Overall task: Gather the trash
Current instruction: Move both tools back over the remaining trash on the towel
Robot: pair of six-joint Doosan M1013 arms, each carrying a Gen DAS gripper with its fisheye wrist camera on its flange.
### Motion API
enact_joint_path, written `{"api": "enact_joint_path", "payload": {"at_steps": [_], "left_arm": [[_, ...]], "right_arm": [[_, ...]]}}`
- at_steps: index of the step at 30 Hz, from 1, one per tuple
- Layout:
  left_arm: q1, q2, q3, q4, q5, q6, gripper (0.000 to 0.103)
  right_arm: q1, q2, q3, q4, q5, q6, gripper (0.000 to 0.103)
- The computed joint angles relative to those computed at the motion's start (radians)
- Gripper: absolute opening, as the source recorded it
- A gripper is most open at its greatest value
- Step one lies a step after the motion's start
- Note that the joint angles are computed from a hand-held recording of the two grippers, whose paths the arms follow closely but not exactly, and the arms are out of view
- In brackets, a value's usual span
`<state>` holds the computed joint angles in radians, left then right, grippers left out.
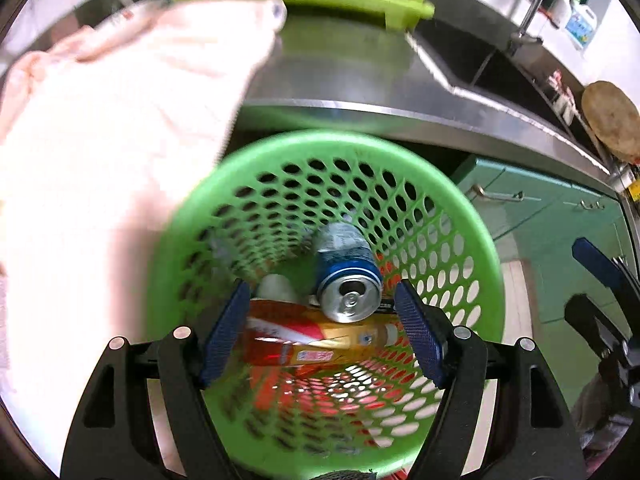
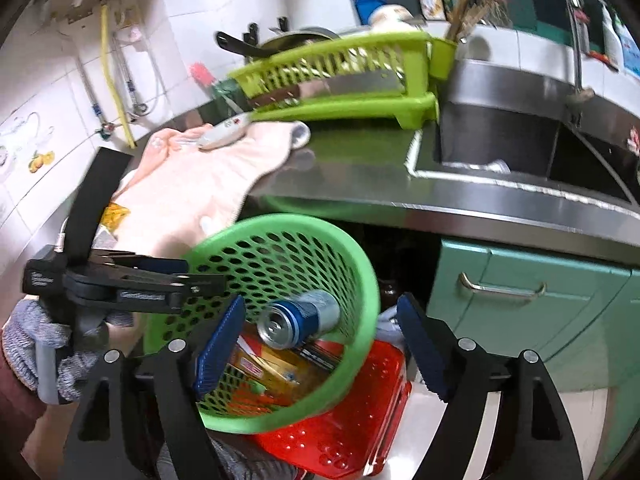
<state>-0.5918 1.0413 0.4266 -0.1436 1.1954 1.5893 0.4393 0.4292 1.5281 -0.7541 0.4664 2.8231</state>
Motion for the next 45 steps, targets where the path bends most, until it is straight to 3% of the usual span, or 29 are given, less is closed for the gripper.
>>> {"api": "enact_joint_path", "payload": {"at_steps": [7,13,17,25,30,40,45], "left_arm": [[0.026,-0.204,0.324,0.027,-0.244,-0.034,0.079],[0.047,-0.315,0.498,0.081,-0.401,-0.091,0.090],[0.066,-0.390,0.608,0.128,-0.504,-0.147,0.094],[0.112,-0.494,0.767,0.262,-0.590,-0.270,0.094],[0.163,-0.535,0.830,0.355,-0.600,-0.372,0.094],[0.252,-0.570,0.905,0.373,-0.640,-0.470,0.094],[0.276,-0.572,0.928,0.364,-0.655,-0.471,0.093]], "right_arm": [[0.038,0.017,-0.062,-0.036,0.018,-0.017,0.088],[0.068,0.044,-0.123,-0.062,0.027,-0.021,0.092],[0.085,0.074,-0.184,-0.012,0.023,-0.105,0.092],[0.113,0.159,-0.335,0.203,0.031,-0.367,0.092],[0.126,0.229,-0.456,0.394,0.065,-0.541,0.092],[0.154,0.428,-0.807,0.618,0.290,-0.717,0.091],[0.154,0.537,-1.021,0.687,0.438,-0.726,0.084]]}}
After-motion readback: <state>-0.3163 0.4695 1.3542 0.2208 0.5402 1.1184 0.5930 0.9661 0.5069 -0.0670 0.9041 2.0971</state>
